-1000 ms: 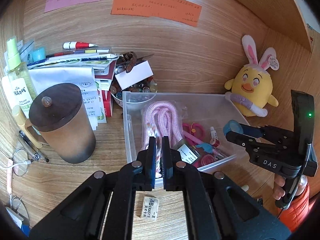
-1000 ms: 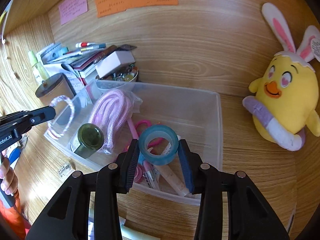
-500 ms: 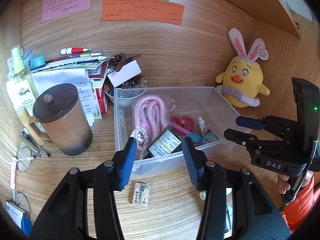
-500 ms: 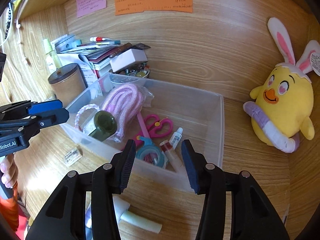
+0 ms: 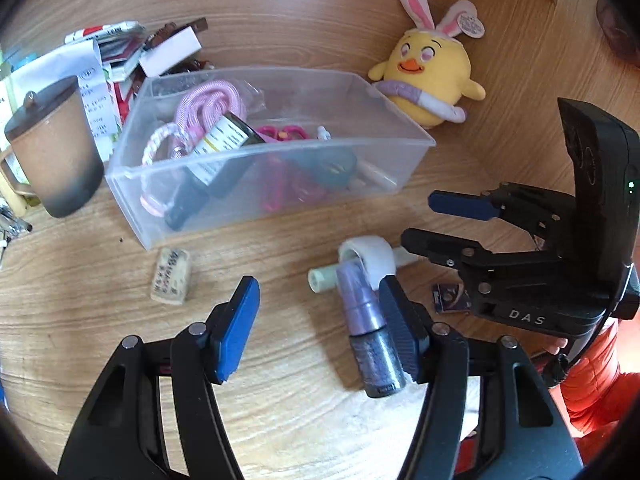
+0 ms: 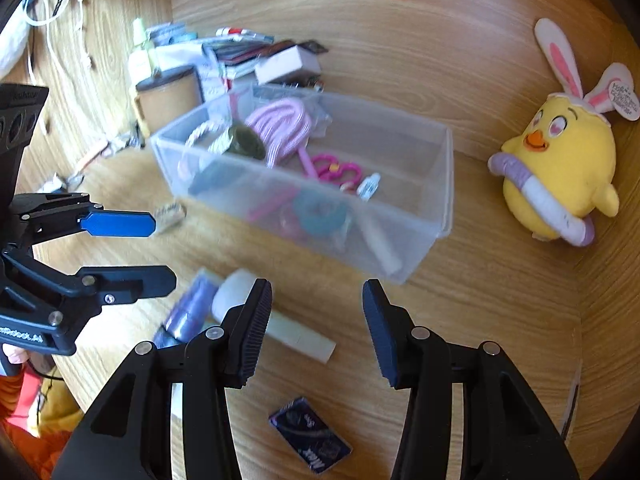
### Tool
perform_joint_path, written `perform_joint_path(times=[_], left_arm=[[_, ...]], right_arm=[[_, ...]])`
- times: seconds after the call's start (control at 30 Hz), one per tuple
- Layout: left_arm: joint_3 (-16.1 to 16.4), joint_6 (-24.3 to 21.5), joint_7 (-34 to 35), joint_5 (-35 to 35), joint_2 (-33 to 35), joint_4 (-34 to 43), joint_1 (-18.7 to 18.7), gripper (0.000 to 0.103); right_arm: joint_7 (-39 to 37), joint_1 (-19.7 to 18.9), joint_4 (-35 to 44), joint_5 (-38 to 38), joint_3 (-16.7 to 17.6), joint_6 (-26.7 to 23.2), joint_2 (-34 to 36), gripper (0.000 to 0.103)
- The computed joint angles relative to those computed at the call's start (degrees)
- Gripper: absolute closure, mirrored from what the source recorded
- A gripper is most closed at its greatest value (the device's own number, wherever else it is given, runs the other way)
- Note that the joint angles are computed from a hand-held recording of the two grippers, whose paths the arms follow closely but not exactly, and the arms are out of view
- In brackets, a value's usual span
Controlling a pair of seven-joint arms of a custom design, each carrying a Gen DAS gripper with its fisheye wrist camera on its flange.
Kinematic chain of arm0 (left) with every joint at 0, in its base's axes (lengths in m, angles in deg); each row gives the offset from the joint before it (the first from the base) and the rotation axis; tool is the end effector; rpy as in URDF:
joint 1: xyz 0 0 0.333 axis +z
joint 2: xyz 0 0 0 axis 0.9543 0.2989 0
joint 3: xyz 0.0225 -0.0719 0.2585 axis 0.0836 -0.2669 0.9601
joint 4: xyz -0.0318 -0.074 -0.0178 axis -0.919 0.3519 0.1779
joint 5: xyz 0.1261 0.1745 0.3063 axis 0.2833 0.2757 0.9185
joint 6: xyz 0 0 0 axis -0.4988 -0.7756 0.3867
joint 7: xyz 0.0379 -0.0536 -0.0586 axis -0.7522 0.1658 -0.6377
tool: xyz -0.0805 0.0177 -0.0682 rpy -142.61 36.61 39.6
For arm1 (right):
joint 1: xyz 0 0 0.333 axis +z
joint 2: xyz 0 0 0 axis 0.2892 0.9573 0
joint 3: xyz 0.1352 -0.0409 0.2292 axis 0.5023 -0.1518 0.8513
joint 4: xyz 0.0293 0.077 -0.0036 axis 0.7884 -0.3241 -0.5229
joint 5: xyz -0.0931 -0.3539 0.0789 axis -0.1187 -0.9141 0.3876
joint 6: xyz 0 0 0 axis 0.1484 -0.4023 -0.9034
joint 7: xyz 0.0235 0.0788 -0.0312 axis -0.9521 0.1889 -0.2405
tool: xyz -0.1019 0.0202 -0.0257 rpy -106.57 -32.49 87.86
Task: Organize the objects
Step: 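Grasp the white foam roller by its pale green handle with the right gripper, then lift the foam roller with the right gripper while the left gripper grasps the clear tape roll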
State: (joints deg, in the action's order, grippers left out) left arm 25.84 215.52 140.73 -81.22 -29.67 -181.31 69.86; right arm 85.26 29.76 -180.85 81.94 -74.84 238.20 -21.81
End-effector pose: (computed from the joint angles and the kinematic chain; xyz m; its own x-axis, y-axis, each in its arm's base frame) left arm 0.4563 -0.1262 0.3908 0.0462 -0.9736 0.2237 -0.7794 -0.1752 -0.6015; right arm 0.5621 0.2131 0.3936 0.7715 -0.6348 0.0414 -0.4688 -0.6113 -0.6376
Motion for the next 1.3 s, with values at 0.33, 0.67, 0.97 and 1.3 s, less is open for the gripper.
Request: perform_joint_path(times=[0.33, 0.67, 0.97, 1.3], left_arm=[[-0.91, -0.58, -0.61, -1.3, 2.55, -0.25, -2.39, 0.041], [-4.13, -1.75, -10.93, 10.64, 0.73, -0.29, 4.37, 0.042], [-3.57, -0.61, -12.66, 18.57, 4.57, 5.5, 5.8, 0.042], [4.26, 0.42, 11.23, -3.06, 7.44, 8.15, -5.49, 0.044]], right_arm=[[2.83, -0.33, 2.71, -3.85, 0.29, -4.06, 3.65, 0.059], [-0.08, -1.44, 2.2, -1.4, 1.46, -7.38, 3.12, 0.088], [-3.83, -1.54, 1.16, 4.03, 0.55, -8.06, 0.8, 0.089], [-7.06, 0.25, -1.24, 6.41, -1.6, -8.43, -2.2, 0.089]])
